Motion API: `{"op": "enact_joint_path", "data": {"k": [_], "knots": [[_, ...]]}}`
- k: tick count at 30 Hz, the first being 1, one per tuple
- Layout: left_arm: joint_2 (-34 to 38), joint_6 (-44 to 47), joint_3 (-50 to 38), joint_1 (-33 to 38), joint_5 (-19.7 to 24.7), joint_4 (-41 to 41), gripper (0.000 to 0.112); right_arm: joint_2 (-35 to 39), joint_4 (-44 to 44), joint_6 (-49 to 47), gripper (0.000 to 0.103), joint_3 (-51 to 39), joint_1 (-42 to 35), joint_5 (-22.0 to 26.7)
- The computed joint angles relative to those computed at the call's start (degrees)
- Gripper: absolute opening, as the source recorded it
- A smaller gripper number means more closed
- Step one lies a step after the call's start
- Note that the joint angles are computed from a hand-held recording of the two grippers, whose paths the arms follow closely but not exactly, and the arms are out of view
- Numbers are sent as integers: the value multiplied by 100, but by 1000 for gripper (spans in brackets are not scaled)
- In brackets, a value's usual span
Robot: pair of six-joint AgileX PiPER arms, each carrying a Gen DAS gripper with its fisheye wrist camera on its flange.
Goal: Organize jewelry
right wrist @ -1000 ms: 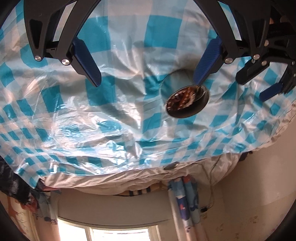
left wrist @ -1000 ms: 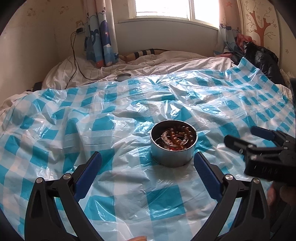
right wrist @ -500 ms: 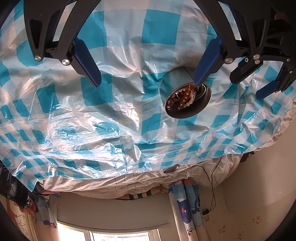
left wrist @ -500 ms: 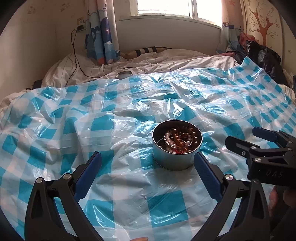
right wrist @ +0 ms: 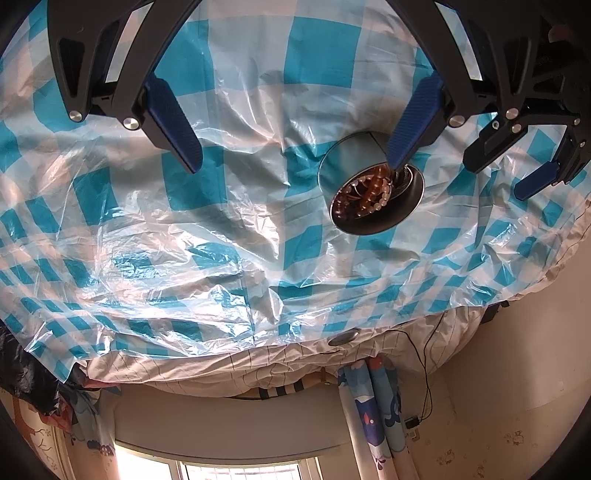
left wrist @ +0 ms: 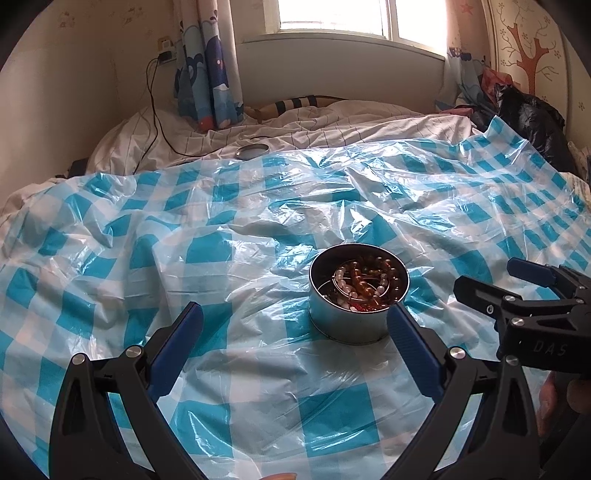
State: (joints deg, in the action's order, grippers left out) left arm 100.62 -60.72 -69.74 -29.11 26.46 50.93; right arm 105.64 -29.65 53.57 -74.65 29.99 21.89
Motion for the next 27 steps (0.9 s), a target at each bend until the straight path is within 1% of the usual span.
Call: {"op": "enact_joint_path", "data": {"k": [13,16,19,27], "knots": [[0,114,-15,44,-22,-170,96,-6,125,-148,96,-30,6,69],[-19,180,-7,70,-46,-320,96,-30,151,-197,96,-34,14,131],[-22,243,-30,80,29,-444,96,-62,170,-234,96,-15,10,158],[-34,251,-27,88,29,-453,96,-81,162,-233,96,12,14,155]]}}
